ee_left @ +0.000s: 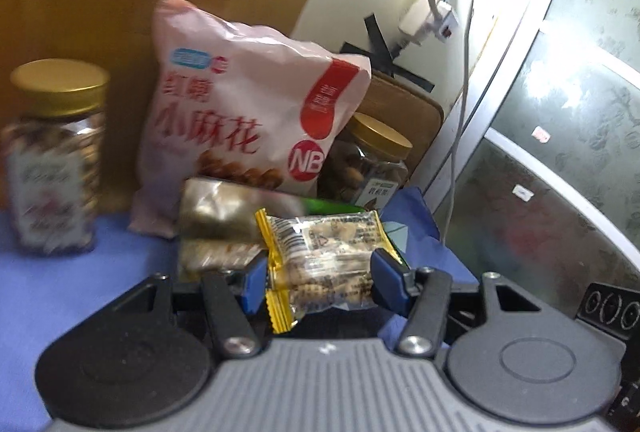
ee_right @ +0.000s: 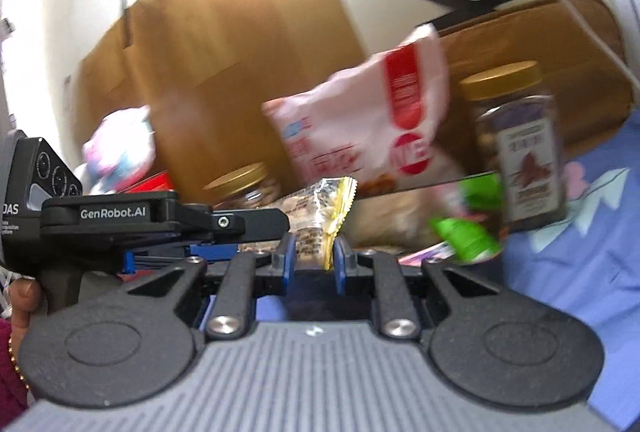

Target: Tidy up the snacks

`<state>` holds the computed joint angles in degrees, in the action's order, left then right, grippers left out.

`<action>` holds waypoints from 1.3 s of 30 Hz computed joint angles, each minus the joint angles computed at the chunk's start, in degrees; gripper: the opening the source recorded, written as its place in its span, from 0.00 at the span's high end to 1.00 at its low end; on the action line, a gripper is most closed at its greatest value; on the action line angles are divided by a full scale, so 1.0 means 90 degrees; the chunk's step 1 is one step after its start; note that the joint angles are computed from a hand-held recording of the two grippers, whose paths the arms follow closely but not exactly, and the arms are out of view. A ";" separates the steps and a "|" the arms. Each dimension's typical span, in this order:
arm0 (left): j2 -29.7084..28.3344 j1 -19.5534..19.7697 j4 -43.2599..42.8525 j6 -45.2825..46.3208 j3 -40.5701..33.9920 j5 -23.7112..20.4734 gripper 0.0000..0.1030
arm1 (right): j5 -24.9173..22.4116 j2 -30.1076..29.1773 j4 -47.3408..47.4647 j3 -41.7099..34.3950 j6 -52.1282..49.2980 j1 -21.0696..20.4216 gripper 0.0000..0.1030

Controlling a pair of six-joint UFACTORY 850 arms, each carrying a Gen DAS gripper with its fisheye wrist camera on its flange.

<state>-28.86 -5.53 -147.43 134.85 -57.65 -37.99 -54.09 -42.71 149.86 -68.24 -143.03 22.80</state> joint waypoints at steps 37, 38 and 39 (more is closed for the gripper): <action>0.1407 0.0481 -0.1005 0.0013 0.2814 -0.0078 0.38 | 0.0310 0.0431 -0.2479 0.0881 0.0774 0.0009 0.47; 0.1458 0.0482 -0.1017 0.0006 0.2913 -0.0098 0.38 | 0.0391 0.0452 -0.2583 0.0931 0.0799 0.0064 0.47; 0.1500 0.0472 -0.1018 -0.0001 0.2999 -0.0120 0.38 | 0.0473 0.0472 -0.2652 0.0968 0.0781 0.0117 0.47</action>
